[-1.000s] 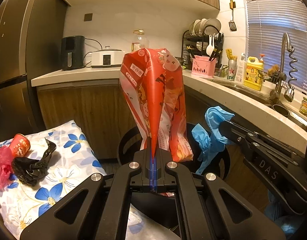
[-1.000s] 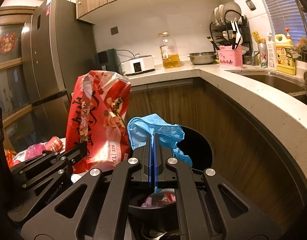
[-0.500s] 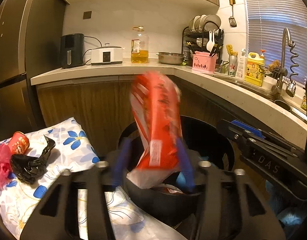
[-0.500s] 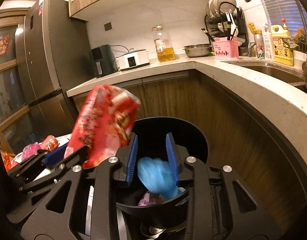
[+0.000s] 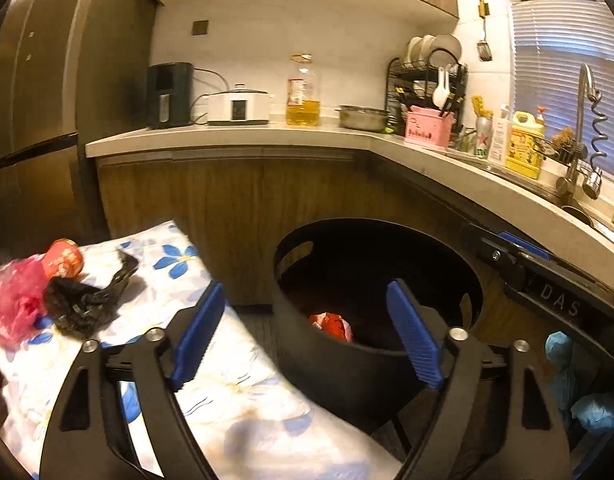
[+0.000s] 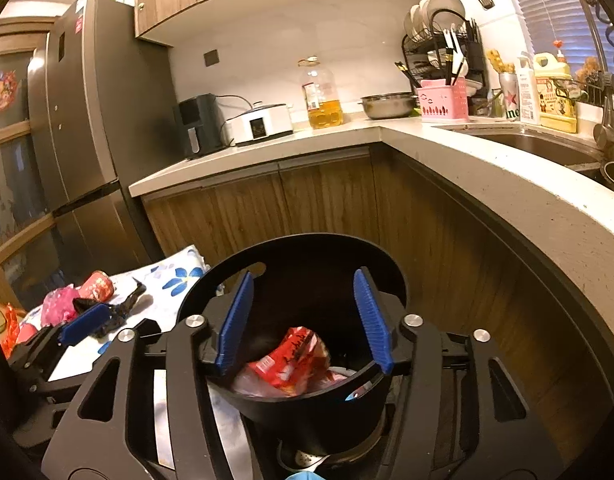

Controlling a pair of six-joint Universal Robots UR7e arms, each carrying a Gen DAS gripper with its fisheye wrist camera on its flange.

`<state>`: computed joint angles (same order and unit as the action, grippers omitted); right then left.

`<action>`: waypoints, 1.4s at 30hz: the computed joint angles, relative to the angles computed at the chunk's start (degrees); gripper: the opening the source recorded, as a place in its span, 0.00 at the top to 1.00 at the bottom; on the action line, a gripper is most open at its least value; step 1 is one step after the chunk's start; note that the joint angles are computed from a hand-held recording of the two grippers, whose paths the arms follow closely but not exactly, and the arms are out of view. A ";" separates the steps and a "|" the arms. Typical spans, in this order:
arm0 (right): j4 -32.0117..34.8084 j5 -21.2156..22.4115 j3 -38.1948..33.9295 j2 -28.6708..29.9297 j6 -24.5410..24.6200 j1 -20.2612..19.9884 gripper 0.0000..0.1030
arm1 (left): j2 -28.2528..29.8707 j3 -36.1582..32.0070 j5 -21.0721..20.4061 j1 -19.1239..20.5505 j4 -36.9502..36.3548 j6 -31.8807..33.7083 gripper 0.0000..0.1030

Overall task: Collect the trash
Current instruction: 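Open both tools to drop the bags into the bin, then move both open tools back toward the remaining bags on the table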

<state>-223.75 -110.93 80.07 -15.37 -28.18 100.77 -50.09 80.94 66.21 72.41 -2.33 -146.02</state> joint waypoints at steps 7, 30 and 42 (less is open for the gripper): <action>-1.65 -0.74 1.27 0.71 -0.65 1.26 0.31 | -4.53 6.10 -4.55 -0.23 -5.82 0.05 0.13; -4.85 -2.60 1.07 6.99 -3.49 7.62 0.23 | -19.60 22.49 -12.68 1.47 -19.50 0.30 0.07; -0.69 -0.69 -3.80 11.64 -2.86 10.15 0.23 | -25.17 26.69 -15.83 4.17 -24.24 1.78 0.07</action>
